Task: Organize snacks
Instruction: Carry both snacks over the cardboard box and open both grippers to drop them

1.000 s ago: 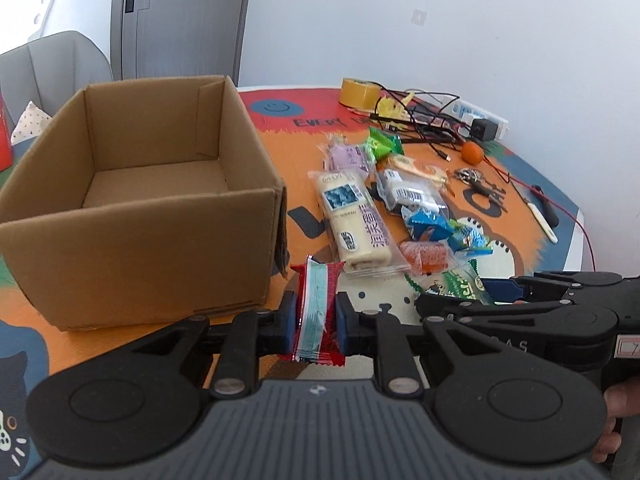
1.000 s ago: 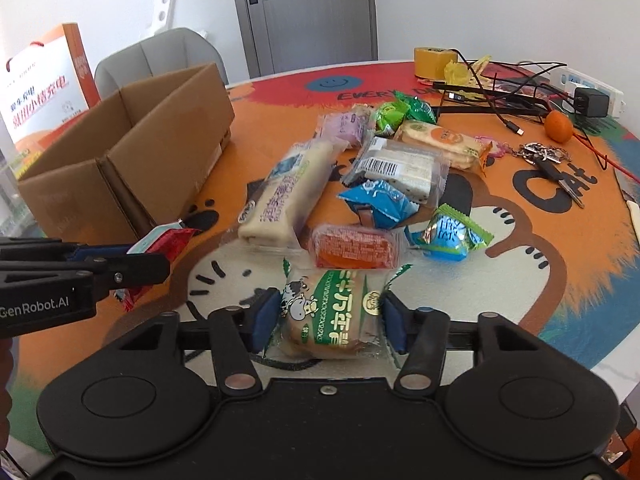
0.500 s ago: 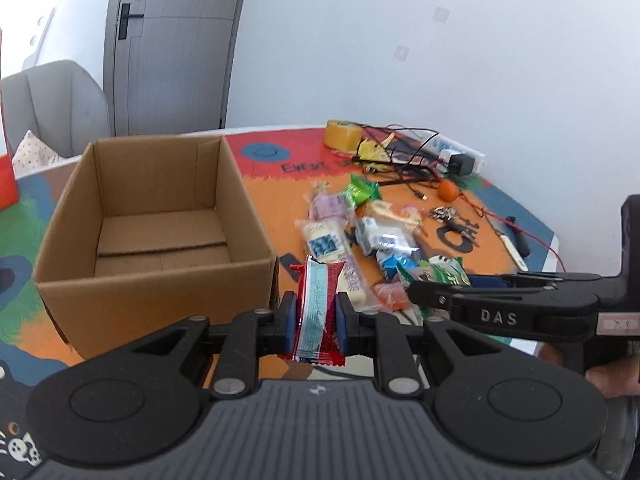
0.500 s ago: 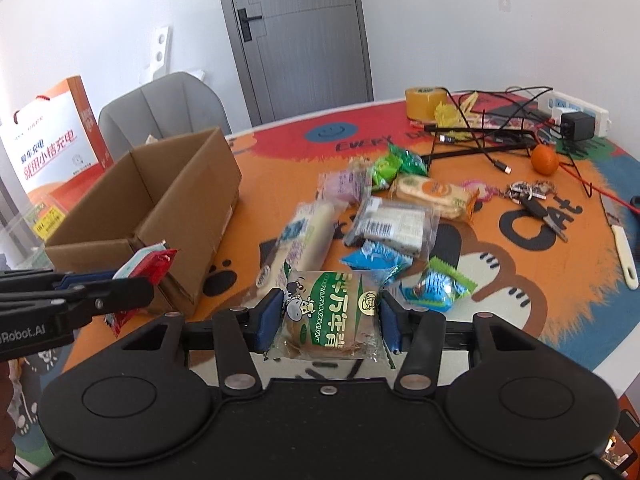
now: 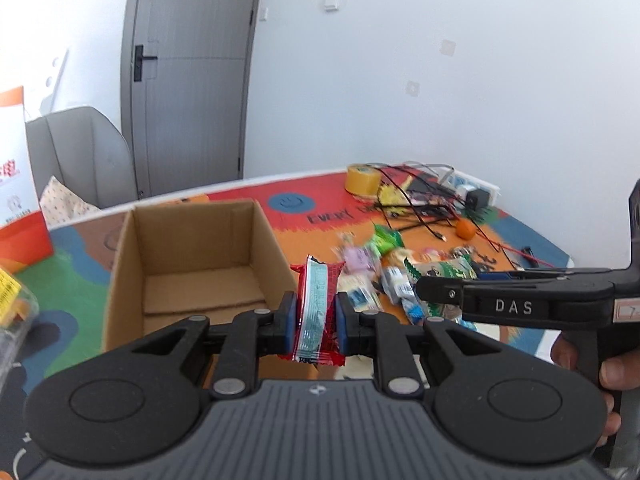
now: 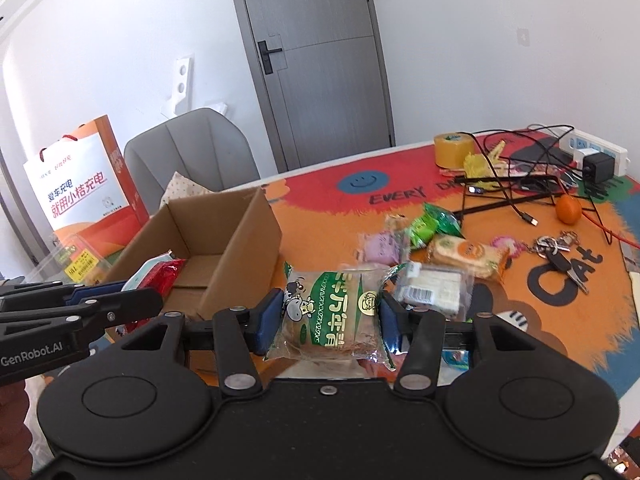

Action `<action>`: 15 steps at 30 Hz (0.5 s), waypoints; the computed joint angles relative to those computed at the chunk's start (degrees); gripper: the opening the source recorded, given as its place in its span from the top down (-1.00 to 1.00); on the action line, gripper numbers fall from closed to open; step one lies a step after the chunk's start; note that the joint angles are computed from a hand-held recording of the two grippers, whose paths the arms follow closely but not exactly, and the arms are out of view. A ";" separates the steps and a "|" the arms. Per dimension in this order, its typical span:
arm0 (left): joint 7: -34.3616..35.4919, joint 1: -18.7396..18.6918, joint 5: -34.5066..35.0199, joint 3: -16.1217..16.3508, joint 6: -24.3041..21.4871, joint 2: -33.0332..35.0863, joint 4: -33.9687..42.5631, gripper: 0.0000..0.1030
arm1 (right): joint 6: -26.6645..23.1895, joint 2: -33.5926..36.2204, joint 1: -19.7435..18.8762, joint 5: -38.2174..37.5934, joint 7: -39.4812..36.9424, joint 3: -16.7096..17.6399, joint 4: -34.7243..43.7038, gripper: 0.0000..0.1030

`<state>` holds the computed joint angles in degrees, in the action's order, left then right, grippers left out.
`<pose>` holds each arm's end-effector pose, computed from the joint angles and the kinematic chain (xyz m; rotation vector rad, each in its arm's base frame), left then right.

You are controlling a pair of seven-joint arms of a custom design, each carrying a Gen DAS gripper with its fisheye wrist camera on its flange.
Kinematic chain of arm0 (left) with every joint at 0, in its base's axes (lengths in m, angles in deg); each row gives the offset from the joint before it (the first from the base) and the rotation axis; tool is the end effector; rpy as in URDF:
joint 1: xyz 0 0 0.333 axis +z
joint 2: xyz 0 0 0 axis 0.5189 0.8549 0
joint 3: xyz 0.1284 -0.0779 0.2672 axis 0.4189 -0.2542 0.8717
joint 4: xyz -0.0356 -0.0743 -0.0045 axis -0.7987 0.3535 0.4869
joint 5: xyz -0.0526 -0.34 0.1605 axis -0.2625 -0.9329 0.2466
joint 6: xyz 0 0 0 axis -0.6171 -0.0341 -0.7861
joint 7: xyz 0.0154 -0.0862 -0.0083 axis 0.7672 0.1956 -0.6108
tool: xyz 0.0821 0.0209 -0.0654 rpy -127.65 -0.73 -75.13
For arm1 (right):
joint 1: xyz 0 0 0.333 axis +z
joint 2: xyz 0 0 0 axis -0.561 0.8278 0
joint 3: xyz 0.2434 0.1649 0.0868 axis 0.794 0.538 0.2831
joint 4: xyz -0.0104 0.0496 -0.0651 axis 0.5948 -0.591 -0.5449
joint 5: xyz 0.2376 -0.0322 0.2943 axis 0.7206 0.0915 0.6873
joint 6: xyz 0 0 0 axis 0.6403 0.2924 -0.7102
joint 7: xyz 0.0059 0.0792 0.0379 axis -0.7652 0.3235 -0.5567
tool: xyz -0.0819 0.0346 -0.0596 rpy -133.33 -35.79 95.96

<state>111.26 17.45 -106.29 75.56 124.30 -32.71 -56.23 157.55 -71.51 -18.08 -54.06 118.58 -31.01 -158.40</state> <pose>0.5265 -0.1752 0.5271 -1.4696 1.8543 -1.1473 0.5473 0.1961 0.5079 -1.6148 1.4774 -0.5618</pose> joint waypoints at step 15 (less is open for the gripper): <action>-20.67 7.83 19.91 -1.00 0.77 3.14 3.60 0.63 | 0.35 5.85 -0.35 4.50 -4.24 3.70 9.42 0.02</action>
